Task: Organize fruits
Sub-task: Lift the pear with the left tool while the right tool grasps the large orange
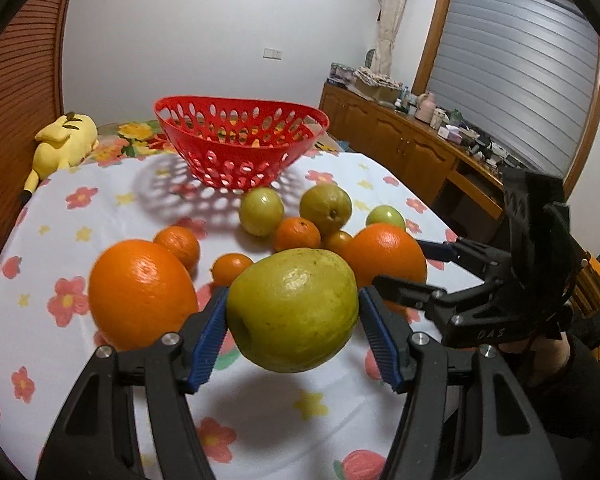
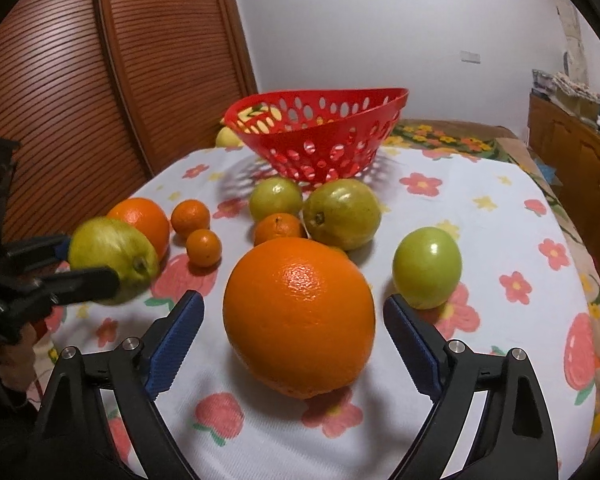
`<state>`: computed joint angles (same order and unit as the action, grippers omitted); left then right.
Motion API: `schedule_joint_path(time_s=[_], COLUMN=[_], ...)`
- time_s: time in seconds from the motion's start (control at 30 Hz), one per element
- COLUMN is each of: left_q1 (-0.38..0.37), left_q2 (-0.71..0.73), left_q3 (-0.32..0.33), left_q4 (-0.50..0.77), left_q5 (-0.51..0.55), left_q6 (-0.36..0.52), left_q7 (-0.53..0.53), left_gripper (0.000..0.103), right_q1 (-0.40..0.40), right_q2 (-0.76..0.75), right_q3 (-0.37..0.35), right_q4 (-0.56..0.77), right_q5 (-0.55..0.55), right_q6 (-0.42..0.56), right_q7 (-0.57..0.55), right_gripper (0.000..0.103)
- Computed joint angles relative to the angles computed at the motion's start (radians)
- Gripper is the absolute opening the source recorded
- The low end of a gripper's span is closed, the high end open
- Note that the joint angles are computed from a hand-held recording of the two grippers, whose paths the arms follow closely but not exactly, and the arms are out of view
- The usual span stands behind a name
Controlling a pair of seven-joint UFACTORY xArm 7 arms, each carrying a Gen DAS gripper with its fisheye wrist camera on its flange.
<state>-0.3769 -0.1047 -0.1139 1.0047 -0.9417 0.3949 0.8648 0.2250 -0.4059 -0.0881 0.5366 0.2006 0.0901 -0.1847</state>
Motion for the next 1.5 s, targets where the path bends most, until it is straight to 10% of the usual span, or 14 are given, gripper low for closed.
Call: schedule_joint_path(time_s=[1.5], left_q1=[0.028], left_q2=[0.030], left_q3=[0.001], left_q4=[0.115], left_q5=[0.024], left_q6=[-0.041], left_q7=[-0.026], left_gripper=[0.063], right_q1=[-0.068], right_q2=[-0.024], right_q3=[0.041], right_q4=[0.123], right_q5=[-0.045], right_q6=[0.131], right_q7=[-0.043], right_gripper=[0.084])
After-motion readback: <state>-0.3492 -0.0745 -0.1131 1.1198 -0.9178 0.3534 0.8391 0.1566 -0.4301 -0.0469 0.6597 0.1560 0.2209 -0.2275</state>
